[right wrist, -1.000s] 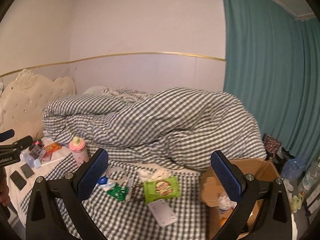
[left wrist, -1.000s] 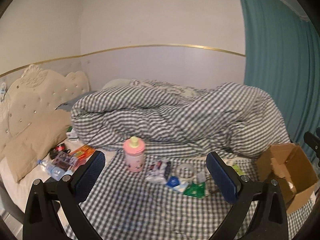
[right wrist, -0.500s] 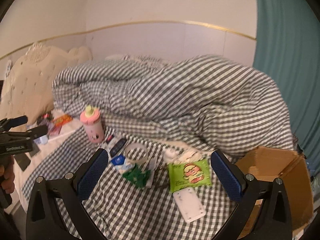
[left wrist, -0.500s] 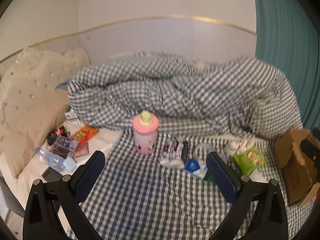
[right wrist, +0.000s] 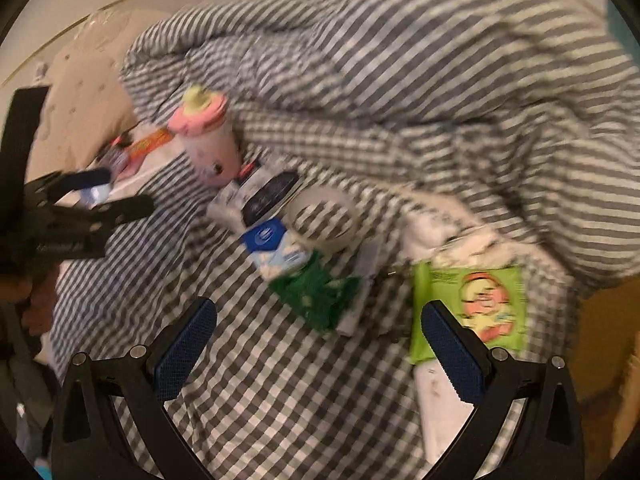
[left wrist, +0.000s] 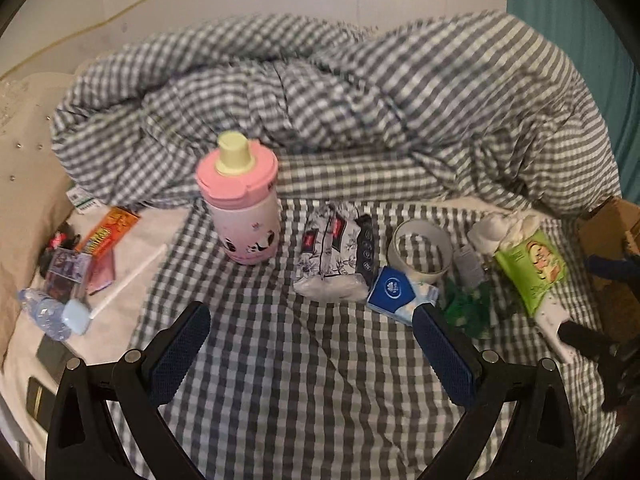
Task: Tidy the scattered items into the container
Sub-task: 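Move both grippers back toward the remaining items on the bed, then grasp the floral tissue pack with the left gripper while the right grasps the green packet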
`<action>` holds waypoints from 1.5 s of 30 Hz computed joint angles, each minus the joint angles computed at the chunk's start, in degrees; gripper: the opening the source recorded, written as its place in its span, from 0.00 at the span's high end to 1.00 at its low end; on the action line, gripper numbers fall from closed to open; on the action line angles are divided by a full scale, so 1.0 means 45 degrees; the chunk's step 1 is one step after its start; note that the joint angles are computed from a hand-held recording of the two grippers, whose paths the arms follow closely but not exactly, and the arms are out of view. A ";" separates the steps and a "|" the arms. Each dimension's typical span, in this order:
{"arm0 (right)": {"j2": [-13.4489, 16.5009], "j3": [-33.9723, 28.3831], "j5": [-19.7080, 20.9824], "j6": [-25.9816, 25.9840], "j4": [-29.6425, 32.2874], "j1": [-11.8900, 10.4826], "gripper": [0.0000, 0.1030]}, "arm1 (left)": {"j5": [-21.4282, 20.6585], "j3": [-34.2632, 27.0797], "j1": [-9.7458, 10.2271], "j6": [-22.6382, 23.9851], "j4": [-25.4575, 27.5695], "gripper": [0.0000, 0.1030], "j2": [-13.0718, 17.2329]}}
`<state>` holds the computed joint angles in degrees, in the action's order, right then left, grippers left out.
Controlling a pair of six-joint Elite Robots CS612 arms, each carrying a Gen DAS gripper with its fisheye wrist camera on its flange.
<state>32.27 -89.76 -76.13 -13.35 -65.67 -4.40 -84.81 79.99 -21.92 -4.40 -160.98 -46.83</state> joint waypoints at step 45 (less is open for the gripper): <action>0.0007 0.1473 0.1132 -0.2105 0.0522 -0.0071 0.85 | -0.1226 -0.3577 0.0128 0.0325 0.2923 0.69 0.2750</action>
<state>32.30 -83.13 -71.03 -22.83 -63.32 -4.72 -90.33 63.90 -21.35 -2.93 -147.83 -34.46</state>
